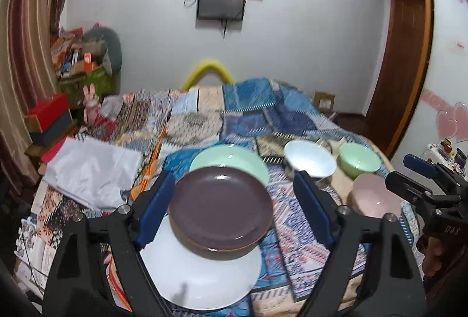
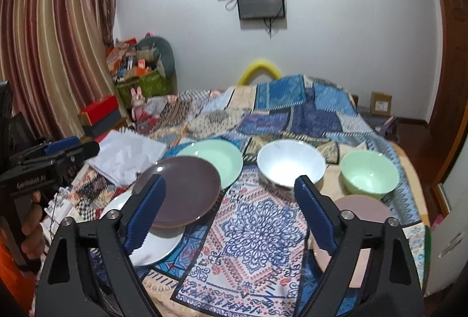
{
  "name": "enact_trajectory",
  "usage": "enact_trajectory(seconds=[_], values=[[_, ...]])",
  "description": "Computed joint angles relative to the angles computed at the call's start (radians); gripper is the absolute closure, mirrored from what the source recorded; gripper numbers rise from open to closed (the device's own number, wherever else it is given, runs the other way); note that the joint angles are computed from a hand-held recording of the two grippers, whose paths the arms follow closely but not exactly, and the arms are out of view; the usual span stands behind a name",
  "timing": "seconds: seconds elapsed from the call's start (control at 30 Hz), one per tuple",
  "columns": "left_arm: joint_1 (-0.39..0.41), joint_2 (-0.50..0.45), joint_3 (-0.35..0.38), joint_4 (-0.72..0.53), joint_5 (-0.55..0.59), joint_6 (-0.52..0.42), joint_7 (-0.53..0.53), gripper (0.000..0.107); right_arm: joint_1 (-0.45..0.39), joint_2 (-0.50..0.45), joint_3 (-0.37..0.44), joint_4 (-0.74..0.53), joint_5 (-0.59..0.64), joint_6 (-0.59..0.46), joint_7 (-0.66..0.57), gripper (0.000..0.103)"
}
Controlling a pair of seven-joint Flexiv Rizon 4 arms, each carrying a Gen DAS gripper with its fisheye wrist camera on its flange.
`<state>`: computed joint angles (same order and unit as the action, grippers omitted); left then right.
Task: Organize plates and bowls
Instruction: 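Move both grippers to the dark purple plate rim and close on it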
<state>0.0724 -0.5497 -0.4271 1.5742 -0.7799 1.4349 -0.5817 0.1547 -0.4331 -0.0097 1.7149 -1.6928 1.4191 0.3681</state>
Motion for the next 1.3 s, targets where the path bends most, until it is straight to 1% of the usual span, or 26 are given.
enact_trajectory(seconds=[0.07, 0.1, 0.2, 0.23, 0.4, 0.43, 0.47, 0.53, 0.6, 0.7, 0.73, 0.8, 0.9, 1.03, 1.13, 1.17, 1.2, 1.3], values=[[-0.031, -0.027, 0.072, -0.047, 0.051, -0.048, -0.055, 0.037, 0.007, -0.029, 0.0, -0.012, 0.079, 0.011, -0.072, 0.022], [-0.05, -0.046, 0.115, -0.08, 0.086, -0.079, -0.091, 0.038, 0.017, -0.038, -0.003, -0.016, 0.128, 0.009, -0.115, 0.024], [-0.063, -0.079, 0.177, -0.142, 0.152, -0.164, -0.16, 0.04, 0.043, -0.074, -0.011, -0.031, 0.262, 0.017, -0.239, 0.029], [-0.069, -0.099, 0.204, -0.178, 0.18, -0.21, -0.192, 0.04, 0.05, -0.085, -0.01, -0.036, 0.306, 0.014, -0.279, 0.029], [-0.083, -0.173, 0.272, -0.296, 0.289, -0.324, -0.28, 0.042, 0.075, -0.137, 0.001, -0.07, 0.485, 0.005, -0.445, 0.032], [-0.08, -0.182, 0.274, -0.31, 0.302, -0.337, -0.288, 0.044, 0.078, -0.149, 0.005, -0.08, 0.519, 0.0, -0.478, 0.033], [-0.081, -0.203, 0.283, -0.344, 0.319, -0.369, -0.303, 0.046, 0.08, -0.161, 0.013, -0.091, 0.557, -0.008, -0.514, 0.034], [-0.078, -0.242, 0.294, -0.401, 0.343, -0.427, -0.331, 0.05, 0.087, -0.185, 0.021, -0.113, 0.622, -0.023, -0.571, 0.04], [-0.081, -0.277, 0.31, -0.453, 0.369, -0.468, -0.365, 0.05, 0.097, -0.202, 0.015, -0.129, 0.669, -0.026, -0.609, 0.043], [-0.081, -0.318, 0.318, -0.516, 0.398, -0.526, -0.399, 0.053, 0.114, -0.224, 0.015, -0.153, 0.743, -0.049, -0.665, 0.043], [-0.08, -0.335, 0.321, -0.541, 0.406, -0.543, -0.409, 0.056, 0.108, -0.238, 0.032, -0.168, 0.781, -0.06, -0.7, 0.043], [-0.08, -0.376, 0.327, -0.606, 0.423, -0.592, -0.429, 0.058, 0.101, -0.262, 0.057, -0.197, 0.844, -0.081, -0.763, 0.043], [-0.077, -0.428, 0.325, -0.688, 0.434, -0.651, -0.45, 0.062, 0.106, -0.293, 0.074, -0.238, 0.913, -0.119, -0.837, 0.046], [-0.077, -0.512, 0.326, -0.828, 0.442, -0.758, -0.482, 0.066, 0.105, -0.332, 0.102, -0.29, 1.007, -0.162, -0.928, 0.054], [-0.083, -0.575, 0.331, -0.941, 0.453, -0.831, -0.503, 0.073, 0.109, -0.355, 0.109, -0.323, 1.069, -0.185, -0.978, 0.057], [-0.084, -0.6, 0.331, -0.984, 0.455, -0.856, -0.51, 0.074, 0.11, -0.361, 0.111, -0.332, 1.088, -0.193, -0.996, 0.058], [-0.084, -0.616, 0.329, -1.011, 0.455, -0.87, -0.513, 0.074, 0.114, -0.364, 0.108, -0.338, 1.103, -0.197, -1.009, 0.063], [-0.086, -0.672, 0.325, -1.111, 0.452, -0.928, -0.521, 0.075, 0.113, -0.383, 0.122, -0.368, 1.162, -0.215, -1.064, 0.069]])
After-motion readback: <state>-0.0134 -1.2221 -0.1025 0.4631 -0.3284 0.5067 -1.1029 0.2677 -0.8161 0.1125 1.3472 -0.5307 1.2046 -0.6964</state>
